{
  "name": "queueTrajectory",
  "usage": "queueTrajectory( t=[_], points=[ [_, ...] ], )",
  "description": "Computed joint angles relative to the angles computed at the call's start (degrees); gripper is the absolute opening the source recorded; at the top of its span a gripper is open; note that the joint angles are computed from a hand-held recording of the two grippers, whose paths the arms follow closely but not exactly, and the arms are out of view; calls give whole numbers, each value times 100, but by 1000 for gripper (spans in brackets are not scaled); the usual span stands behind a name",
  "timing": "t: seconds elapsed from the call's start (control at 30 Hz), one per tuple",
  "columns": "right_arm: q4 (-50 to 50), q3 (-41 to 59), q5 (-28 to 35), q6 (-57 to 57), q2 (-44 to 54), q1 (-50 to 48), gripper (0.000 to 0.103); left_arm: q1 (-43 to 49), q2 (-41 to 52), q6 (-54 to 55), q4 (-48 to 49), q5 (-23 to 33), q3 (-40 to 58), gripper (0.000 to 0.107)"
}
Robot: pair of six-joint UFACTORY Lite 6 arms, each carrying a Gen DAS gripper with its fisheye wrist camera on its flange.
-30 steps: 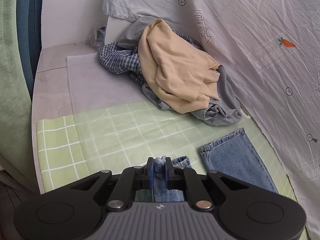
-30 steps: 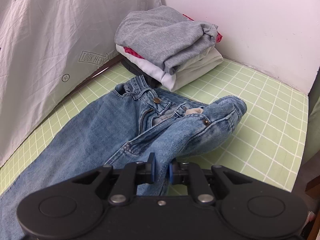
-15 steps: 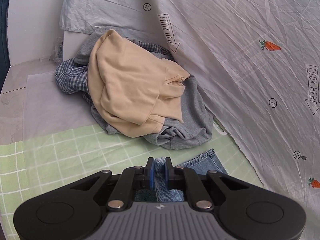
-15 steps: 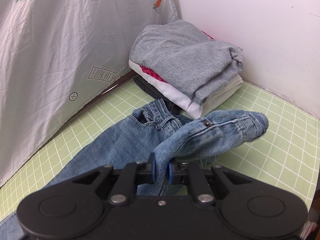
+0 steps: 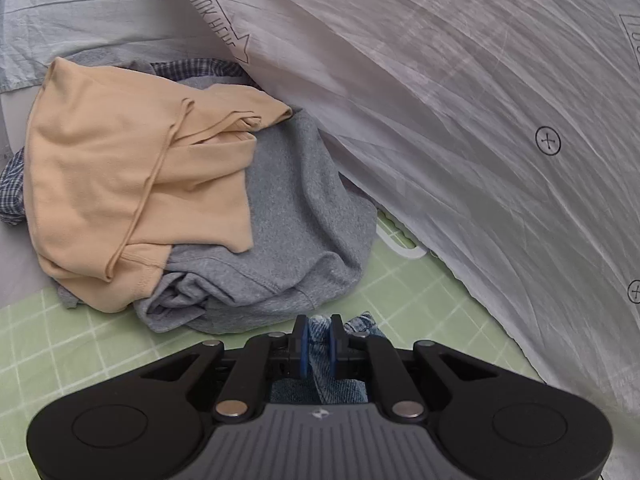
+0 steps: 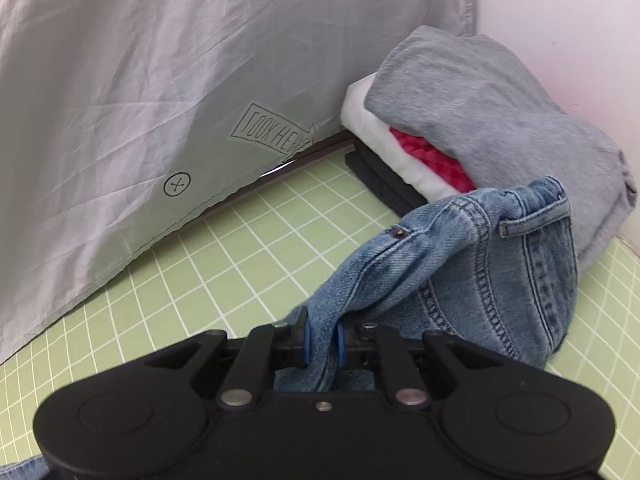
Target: Fold clothes
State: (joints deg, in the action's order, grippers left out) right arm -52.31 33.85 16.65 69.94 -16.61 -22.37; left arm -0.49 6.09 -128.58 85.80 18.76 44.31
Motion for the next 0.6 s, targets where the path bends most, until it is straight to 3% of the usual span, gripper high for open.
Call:
queueTrajectory(
  t=[0.13, 0.3, 0.37, 0.6],
  points=[
    [-1693, 719, -117, 1850, 1423, 298, 13, -9, 981, -370, 386, -12, 665, 10],
    [-2896, 1235, 21, 3101, 2533, 469, 15, -26, 1752, -304, 393, 38, 1201, 10],
    [-3039, 1293, 102, 3174, 2639, 543, 16, -66, 1929, -277, 379, 107, 1306, 10],
    [-1976, 1461, 39, 2021, 2608, 455, 17, -160, 1941, 445, -71, 249, 1423, 12]
  ],
)
